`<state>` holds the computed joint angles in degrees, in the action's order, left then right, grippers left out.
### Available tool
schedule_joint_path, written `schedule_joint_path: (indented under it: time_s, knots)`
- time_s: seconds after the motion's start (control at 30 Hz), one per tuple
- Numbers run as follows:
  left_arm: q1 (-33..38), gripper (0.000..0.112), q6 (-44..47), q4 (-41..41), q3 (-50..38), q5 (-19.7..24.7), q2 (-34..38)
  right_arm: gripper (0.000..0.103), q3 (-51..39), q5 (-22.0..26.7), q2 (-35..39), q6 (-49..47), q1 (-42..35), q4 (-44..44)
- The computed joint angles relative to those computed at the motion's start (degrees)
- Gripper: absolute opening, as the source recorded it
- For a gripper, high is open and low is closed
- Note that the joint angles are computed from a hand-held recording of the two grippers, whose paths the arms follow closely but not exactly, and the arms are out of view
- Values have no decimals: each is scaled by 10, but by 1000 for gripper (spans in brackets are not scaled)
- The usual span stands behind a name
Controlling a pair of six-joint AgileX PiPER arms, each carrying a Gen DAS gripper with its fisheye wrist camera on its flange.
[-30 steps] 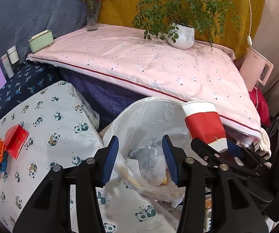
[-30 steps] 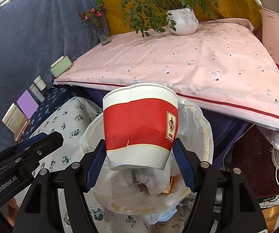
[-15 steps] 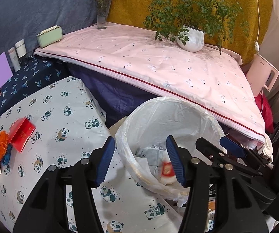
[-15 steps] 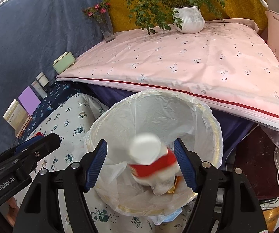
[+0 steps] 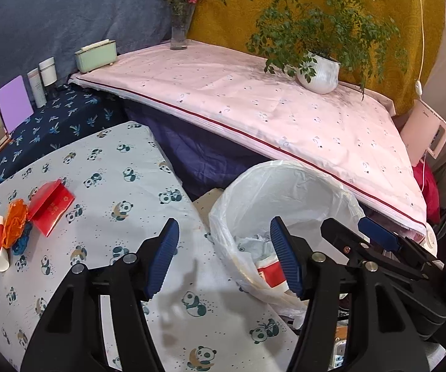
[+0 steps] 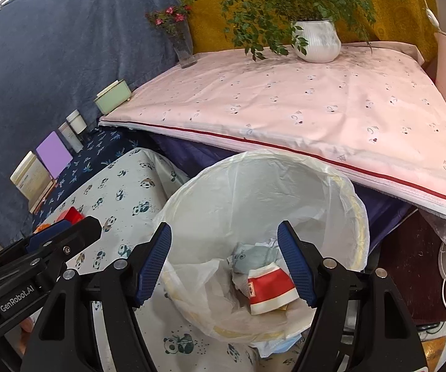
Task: Collect trash
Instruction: 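Open the left tool to drop the pouch while the right tool drops the cup, then move both tools back over the table toward the orange bag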
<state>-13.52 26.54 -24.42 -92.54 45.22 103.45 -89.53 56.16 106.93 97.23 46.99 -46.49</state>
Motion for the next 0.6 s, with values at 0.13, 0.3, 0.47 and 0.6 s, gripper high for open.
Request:
schedule_joint_path:
  time_s: [0.13,0.3,0.47,0.6]
  knots:
    - [25,63,4,-7,10,-5,-7,69,-41,10,21,-27,6,7]
    - [61,64,14,-18,15,-4,-11,69,-109,28,58,-67,16,19]
    - [105,65,32,-31,23,-4,-15,69,-196,47,107,-115,25,38]
    - [141,66,47,-36,31,-3,-16,69,-290,70,159,-166,31,62]
